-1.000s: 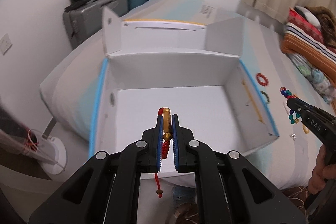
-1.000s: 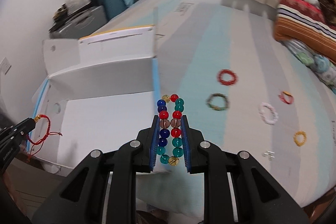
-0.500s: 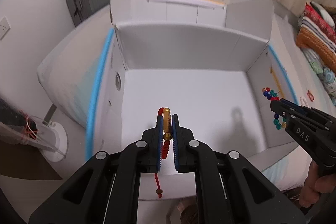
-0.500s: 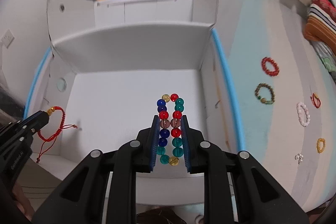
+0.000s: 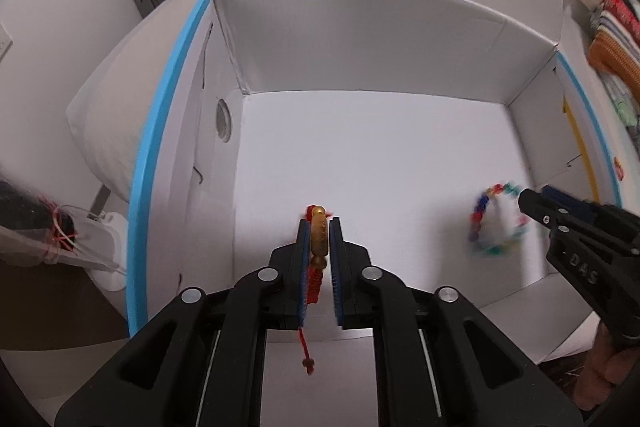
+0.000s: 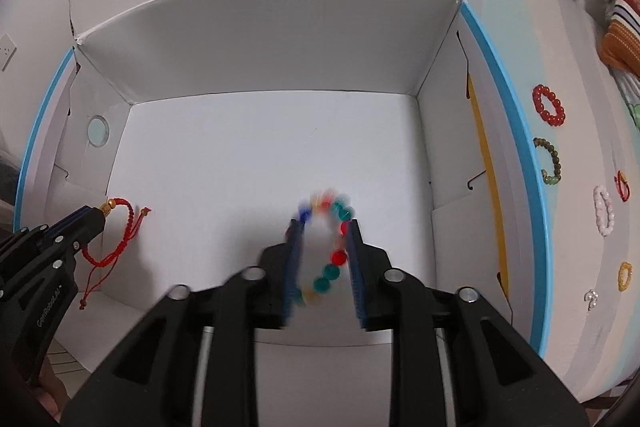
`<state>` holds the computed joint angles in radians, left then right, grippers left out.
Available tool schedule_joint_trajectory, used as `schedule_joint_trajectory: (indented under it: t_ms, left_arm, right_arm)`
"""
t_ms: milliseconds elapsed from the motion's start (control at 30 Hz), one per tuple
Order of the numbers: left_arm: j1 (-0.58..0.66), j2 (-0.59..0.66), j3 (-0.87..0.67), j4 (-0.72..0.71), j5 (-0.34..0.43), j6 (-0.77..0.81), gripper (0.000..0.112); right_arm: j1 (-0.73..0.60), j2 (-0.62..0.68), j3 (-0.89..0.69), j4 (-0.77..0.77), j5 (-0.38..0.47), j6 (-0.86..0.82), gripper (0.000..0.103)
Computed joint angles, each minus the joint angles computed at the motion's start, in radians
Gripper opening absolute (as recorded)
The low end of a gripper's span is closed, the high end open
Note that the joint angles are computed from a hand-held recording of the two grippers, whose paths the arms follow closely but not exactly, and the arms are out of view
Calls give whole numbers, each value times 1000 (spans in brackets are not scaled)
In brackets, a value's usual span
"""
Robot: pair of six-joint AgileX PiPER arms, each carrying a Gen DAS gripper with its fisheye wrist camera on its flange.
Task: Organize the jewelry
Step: 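Open both tools to drop the bracelets into the box, then move both tools back over the remaining bracelets on the bed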
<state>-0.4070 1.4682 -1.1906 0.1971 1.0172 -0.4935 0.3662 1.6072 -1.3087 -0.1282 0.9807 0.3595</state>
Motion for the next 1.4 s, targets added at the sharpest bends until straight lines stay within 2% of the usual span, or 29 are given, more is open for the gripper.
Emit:
schedule_joint_trajectory:
  t_ms: [33, 67, 167, 200, 267, 300, 333, 433, 900, 1133, 1300, 1400]
  left_arm:
    - [-7, -1, -1, 10, 2, -6, 20]
    - [-15, -6, 0, 23, 3, -19, 39]
    - [-36, -14, -7, 50, 7, -39, 51]
    - [-46, -18, -12, 57, 13, -46, 54]
    - [-81, -35, -14, 106, 19, -92, 81]
    - [-98, -46, -10, 137, 20, -118, 85]
    - [-119, -58, -7, 169, 21, -144, 87]
    - [-145, -81, -7, 180, 26, -162, 95]
    - [-272, -129, -22, 233, 90, -262, 97]
    - [-367, -112, -62, 268, 128, -315, 97]
    - [-441, -77, -106, 297, 148, -358, 97]
    - [-472, -52, -141, 307, 158, -384, 97]
  right_arm:
    - [7, -11, 5, -22, -3, 21, 53]
    - [14, -15, 2, -38, -4, 32, 55]
    - [17, -44, -1, -37, -1, 23, 64]
    - [23, -50, -1, -52, -5, 36, 72]
    - [38, -90, 24, -110, -34, 79, 84]
    - [43, -110, 38, -133, -49, 98, 91]
    - [48, -134, 55, -167, -63, 129, 95]
    - [21, -184, 84, -171, -95, 140, 95]
    - [-42, -326, 143, -180, -82, 121, 95]
    - [-105, -417, 180, -122, -86, 27, 95]
    - [-194, -472, 201, -73, -81, -63, 95]
    - [-291, -507, 224, -21, -84, -149, 95]
